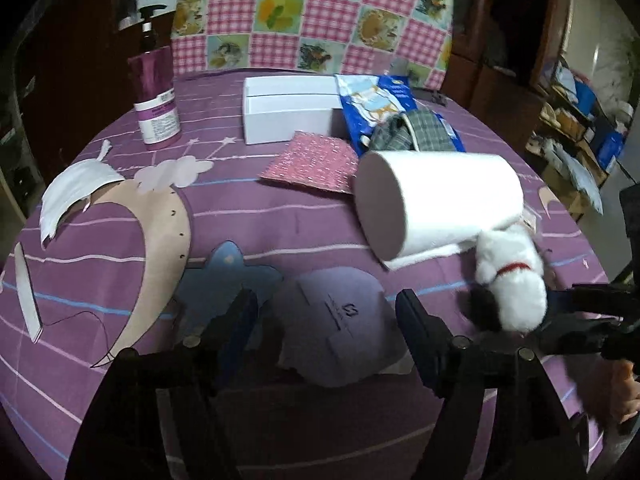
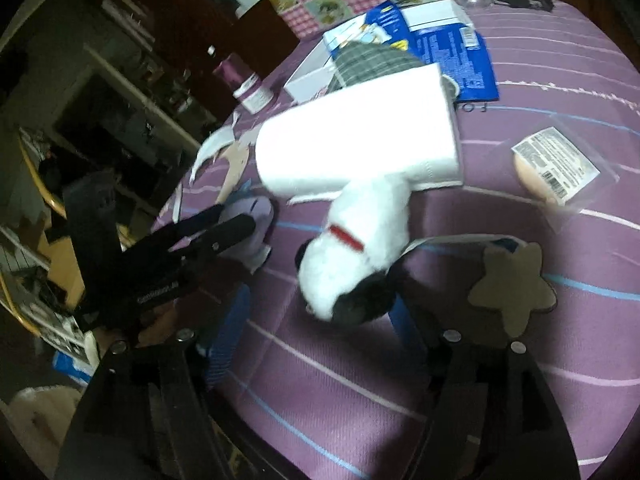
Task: Organize soft objects
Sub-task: 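Carry the white plush dog with the right tool while the left carries the lavender item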
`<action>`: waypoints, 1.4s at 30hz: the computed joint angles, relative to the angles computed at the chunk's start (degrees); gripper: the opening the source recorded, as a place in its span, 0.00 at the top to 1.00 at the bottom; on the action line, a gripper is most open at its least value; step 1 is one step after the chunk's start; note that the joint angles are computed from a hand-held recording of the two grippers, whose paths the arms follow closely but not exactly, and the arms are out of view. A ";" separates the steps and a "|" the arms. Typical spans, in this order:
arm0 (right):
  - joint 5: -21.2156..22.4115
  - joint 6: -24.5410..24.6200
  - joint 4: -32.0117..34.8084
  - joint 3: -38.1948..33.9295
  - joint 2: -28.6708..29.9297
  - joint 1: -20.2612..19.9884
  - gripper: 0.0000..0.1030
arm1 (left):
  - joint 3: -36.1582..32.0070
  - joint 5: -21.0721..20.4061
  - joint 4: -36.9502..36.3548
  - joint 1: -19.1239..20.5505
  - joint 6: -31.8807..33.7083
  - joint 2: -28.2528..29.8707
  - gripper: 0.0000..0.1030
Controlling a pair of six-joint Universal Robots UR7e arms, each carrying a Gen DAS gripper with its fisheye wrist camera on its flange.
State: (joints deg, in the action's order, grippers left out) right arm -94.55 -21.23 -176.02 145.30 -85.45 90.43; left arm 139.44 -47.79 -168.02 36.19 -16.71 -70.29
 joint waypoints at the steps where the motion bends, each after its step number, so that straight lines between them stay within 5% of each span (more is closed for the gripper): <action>1: -1.65 -0.54 -1.36 0.07 0.96 1.20 0.30 | 0.11 -0.42 -0.15 -0.10 0.68 0.01 0.31; 3: -3.93 -0.55 -1.46 -0.59 1.72 2.81 0.31 | 0.26 -0.33 -0.01 -0.45 1.10 0.09 0.42; 6: -7.13 2.15 1.34 -2.08 1.50 4.22 0.48 | 0.37 -0.29 -0.40 -0.11 0.38 -0.33 0.54; 11: -3.69 0.87 -0.37 -1.51 2.15 1.79 0.70 | 1.00 -0.46 -2.81 0.13 0.22 -0.98 0.74; 13: -2.96 0.92 -0.88 -0.95 1.22 1.67 0.71 | 0.96 -1.02 -3.25 0.56 0.18 -1.22 0.79; 22: 9.42 -3.74 -4.88 2.67 -3.85 -1.45 0.78 | 3.79 -3.41 -15.47 -0.58 5.23 -1.37 0.86; 24: 9.59 -4.88 -7.55 3.69 -3.68 -1.02 0.84 | 4.38 -3.59 -18.27 -1.17 6.70 -1.00 0.86; 25: 10.29 -5.56 -8.05 4.05 -3.95 -1.14 0.94 | 4.52 -3.63 -19.19 -1.39 7.19 -0.79 0.86; 33: 9.73 -3.81 -12.20 4.71 -3.45 -1.72 0.95 | 3.37 -1.68 -16.53 -1.36 4.46 -0.17 0.87; 34: 8.79 -3.05 -12.00 4.40 -3.13 -1.47 0.92 | 3.49 -0.99 -16.18 -1.62 3.92 -0.16 0.87; 36: 6.33 -1.89 -10.45 3.93 -2.98 -0.61 0.68 | 3.94 -0.01 -15.65 -2.26 2.61 -0.42 0.87; 37: 4.15 -1.54 -11.17 3.85 -2.29 0.21 0.38 | 4.19 0.17 -15.39 -2.54 2.09 -0.70 0.87; 38: 1.31 -1.23 -13.53 3.86 -0.88 1.39 0.21 | 4.53 0.68 -15.15 -3.01 1.36 -0.98 0.87; 42: -6.55 -2.41 -21.35 4.13 2.93 4.68 0.21 | 5.52 2.77 -13.60 -4.64 -1.06 -2.19 0.87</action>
